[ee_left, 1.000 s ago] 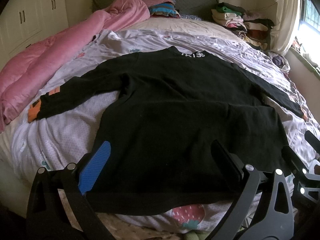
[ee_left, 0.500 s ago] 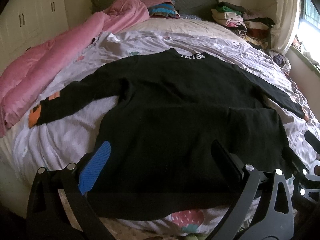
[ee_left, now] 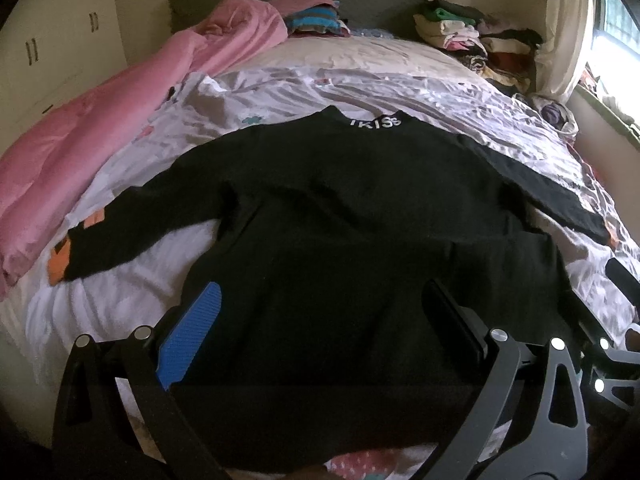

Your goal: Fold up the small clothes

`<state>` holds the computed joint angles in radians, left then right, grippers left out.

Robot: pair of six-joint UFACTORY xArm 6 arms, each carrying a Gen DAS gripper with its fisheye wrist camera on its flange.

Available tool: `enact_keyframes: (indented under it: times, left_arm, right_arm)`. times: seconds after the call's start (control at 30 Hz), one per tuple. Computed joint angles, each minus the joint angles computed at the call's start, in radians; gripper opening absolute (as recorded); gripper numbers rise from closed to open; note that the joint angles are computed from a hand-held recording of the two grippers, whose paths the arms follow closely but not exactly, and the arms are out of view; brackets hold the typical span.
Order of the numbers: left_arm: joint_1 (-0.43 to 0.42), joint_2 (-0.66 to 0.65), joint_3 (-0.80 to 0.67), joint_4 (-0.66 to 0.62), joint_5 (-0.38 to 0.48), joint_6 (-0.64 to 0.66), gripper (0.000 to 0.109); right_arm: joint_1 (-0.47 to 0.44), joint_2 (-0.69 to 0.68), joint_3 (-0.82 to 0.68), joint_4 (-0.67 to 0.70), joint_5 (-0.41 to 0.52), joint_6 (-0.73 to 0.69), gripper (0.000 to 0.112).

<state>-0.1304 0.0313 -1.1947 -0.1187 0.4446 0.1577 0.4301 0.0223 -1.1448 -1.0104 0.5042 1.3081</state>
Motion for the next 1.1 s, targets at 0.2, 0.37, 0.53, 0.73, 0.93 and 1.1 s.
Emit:
enact_keyframes:
  times: [0.2, 0.37, 0.53, 0.73, 0.93, 1.1]
  left_arm:
    - [-0.010, 0.061, -0.080, 0.011, 0.014, -0.011, 0.094]
    - [-0.018, 0.117, -0.156, 0.020, 0.045, -0.020, 0.094]
    - [-0.021, 0.179, -0.247, 0.006, 0.082, -0.019, 0.094]
    - [-0.028, 0.268, -0.387, 0.017, 0.133, -0.043, 0.094]
    - [-0.040, 0.381, -0.564, 0.041, 0.198, -0.075, 0.094]
    - [-0.052, 0.507, -0.760, 0.062, 0.281, -0.104, 0.094]
  right_arm:
    - [-0.032, 0.028, -0.038, -0.002, -0.006, 0.004, 0.099]
    - [-0.059, 0.055, -0.078, 0.001, -0.009, 0.003, 0.099]
    - [-0.085, 0.082, -0.116, 0.023, 0.000, -0.011, 0.099]
    - [-0.129, 0.108, -0.152, 0.089, 0.009, -0.037, 0.099]
    - [-0.195, 0.119, -0.160, 0.153, 0.013, -0.042, 0.099]
    - [-0.255, 0.116, -0.147, 0.177, 0.029, -0.019, 0.099]
